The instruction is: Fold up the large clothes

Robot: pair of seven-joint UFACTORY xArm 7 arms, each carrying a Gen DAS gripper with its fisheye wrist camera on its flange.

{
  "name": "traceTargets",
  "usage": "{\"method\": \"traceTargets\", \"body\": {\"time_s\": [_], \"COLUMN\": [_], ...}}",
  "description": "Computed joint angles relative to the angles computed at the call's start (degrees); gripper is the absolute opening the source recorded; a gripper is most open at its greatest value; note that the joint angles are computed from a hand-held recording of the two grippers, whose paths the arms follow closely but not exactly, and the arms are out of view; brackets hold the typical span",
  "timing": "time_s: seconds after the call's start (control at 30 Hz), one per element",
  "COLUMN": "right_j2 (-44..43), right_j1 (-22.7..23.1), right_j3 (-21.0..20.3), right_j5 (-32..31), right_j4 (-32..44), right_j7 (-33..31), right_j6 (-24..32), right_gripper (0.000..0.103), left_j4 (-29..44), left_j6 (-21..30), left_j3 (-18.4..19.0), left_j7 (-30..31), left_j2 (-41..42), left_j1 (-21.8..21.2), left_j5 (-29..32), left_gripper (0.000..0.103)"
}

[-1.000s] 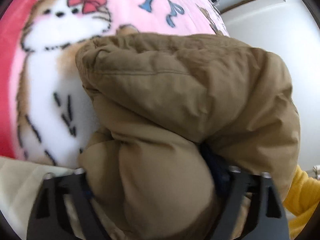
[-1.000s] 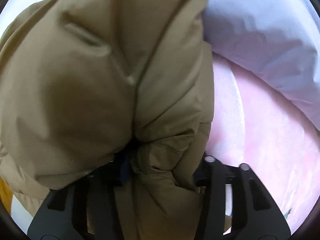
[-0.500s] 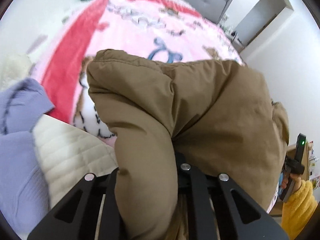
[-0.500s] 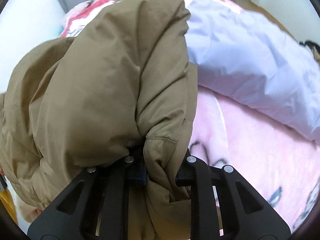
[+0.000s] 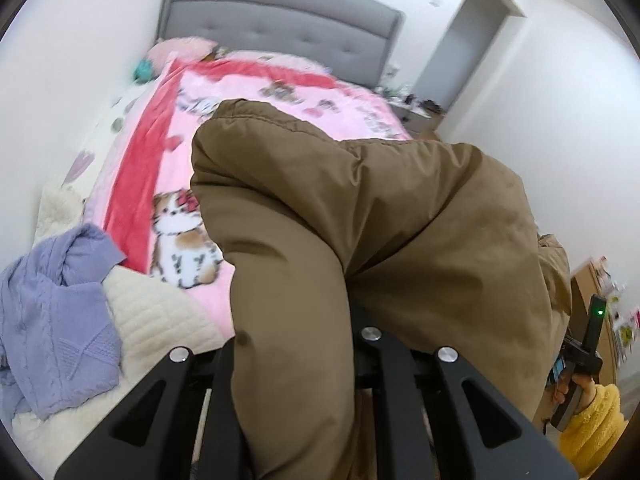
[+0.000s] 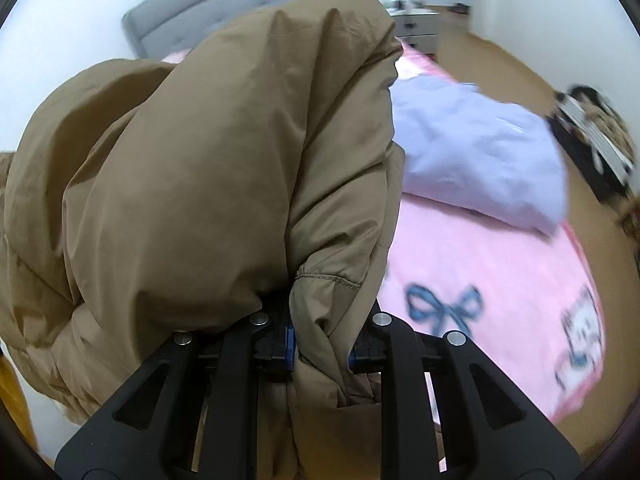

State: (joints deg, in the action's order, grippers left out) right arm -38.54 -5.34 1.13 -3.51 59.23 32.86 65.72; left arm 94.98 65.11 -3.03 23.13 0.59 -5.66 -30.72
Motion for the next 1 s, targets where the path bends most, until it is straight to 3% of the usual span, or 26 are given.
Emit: {"method": "traceTargets", "body": {"time_s": [0.3, 0.5, 0.7, 0.8, 1.0], "right_j2": [-15.67, -22.69, -26.11, -26.16, -17.4], "right_j1": [-5.29, -7.59, -7.74, -7.36, -5.6], "right_j3": [4.69, 3.7, -3.46, -10.31, -23.35], "right_j5": [-6.43, -9.71, -12.6, -13.46, -15.54], "right_j4": [7.88, 9.87, 3.19, 0.07, 1.65], "right_j7": [6.6, 6.99, 1.99, -3.58, -18.85], "right_j6": [21.69, 28.74, 23.31, 18.78, 10.95], "right_gripper": [0.016, 0.016, 0.016, 0.016, 0.016], "left_j4": [-0.05, -0.12, -3.64, -6.16, -0.65], "left_j6": [4.68, 4.16, -3.46, -10.43, -16.47], "left_j3": [-0.42, -1.8, -5.91, -9.77, -14.06], "left_j7": [6.17, 6.51, -1.04, -8.99, -29.38], "left_j2": [-7.34, -8.42, -9.11, -8.35, 0.4], "left_j1": [-4.13, -8.08, -12.5, -15.45, -22.36], "left_j5": [-7.04, -8.41, -3.25, 4.19, 19.7], "left_gripper": [0.014, 0.014, 0.014, 0.014, 0.014]}}
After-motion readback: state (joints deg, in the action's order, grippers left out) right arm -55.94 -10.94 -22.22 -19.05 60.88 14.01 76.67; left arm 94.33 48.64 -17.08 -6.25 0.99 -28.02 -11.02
